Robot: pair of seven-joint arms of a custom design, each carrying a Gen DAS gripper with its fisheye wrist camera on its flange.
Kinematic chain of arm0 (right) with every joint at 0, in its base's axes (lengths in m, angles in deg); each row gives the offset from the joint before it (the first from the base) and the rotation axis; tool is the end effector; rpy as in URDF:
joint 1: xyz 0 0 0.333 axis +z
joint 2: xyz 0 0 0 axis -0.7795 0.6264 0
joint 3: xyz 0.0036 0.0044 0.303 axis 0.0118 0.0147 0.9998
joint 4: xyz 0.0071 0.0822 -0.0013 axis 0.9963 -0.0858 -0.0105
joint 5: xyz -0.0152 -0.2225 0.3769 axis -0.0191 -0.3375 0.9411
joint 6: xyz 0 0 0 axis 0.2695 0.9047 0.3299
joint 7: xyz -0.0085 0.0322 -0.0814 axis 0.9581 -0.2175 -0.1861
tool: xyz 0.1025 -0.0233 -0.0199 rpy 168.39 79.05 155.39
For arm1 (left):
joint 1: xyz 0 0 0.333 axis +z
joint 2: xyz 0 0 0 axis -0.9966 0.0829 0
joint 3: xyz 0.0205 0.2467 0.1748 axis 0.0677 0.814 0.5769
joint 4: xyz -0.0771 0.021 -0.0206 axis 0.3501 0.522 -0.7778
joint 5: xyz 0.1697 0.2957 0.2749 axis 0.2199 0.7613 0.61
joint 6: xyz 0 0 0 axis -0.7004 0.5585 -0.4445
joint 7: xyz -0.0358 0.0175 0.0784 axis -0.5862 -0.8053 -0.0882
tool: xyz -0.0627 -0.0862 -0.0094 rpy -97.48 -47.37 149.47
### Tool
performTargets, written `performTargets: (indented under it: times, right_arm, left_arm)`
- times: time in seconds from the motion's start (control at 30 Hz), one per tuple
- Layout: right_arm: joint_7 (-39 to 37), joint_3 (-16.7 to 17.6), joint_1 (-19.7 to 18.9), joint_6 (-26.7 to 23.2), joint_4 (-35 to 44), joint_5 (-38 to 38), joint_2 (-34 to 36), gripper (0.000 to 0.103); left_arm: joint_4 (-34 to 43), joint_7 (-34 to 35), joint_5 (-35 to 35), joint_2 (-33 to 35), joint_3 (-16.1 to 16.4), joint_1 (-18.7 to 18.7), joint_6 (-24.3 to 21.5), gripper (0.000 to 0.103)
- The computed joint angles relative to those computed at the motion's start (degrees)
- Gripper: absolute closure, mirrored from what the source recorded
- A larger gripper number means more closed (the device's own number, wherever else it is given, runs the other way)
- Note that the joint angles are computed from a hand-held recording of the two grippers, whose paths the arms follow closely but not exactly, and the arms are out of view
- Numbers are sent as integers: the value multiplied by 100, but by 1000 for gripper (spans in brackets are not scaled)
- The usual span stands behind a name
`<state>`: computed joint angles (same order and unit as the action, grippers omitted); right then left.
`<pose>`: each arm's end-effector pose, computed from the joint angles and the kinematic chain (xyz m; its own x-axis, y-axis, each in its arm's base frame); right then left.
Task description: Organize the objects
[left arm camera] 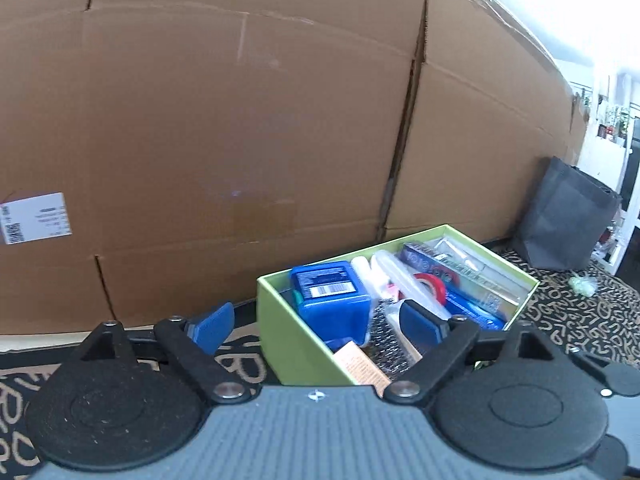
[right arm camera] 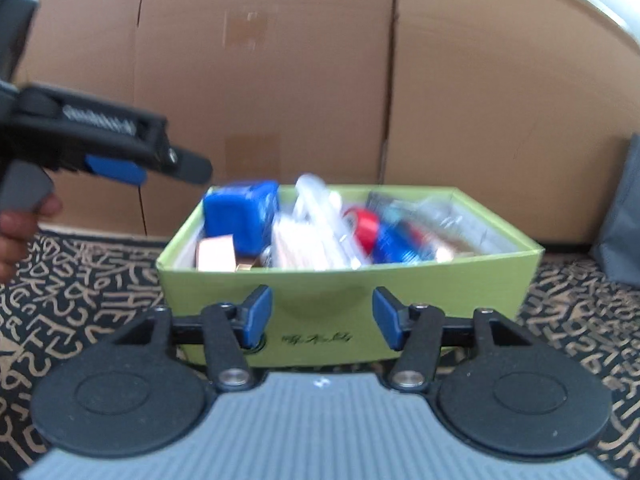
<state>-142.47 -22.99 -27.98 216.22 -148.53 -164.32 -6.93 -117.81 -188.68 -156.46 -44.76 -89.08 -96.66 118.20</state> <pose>0.4859 0.3085 0.4099 -0.3147 -0.9484 0.0396 -0.3933 0.0923 -0.9148 0.6092 -0.2788 0.4249 -0.7975 -0.5910 0.1213 -0.3335 0.2644 -0.9049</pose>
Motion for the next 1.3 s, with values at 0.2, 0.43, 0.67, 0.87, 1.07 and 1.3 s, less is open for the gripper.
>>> performTargets:
  times: [0.2,0.43,0.67,0.87,1.07,1.3]
  right_arm:
    - [232,-116,-18,152,486,-133,453,46]
    - [502,-209,153,-7,646,-240,584,25]
    - [278,79,392,-473,295,233,64,0]
    - [67,357,506,-1111,88,932,-357,0]
    - [-350,557,524,-1691,-50,1616,-677,0]
    - [-325,682,452,-1804,-295,1880,-960,0]
  left_arm:
    - [-28,73,-124,-39,70,58,79,9]
    - [-251,293,-241,-238,132,140,-10,9]
    - [-951,651,-536,-853,283,58,-77,2]
    - [-1591,862,-557,-1334,318,-255,450,0]
    - [-1933,-142,127,-1464,306,-512,947,0]
    - [-2012,-610,484,-1362,245,-764,1627,0]
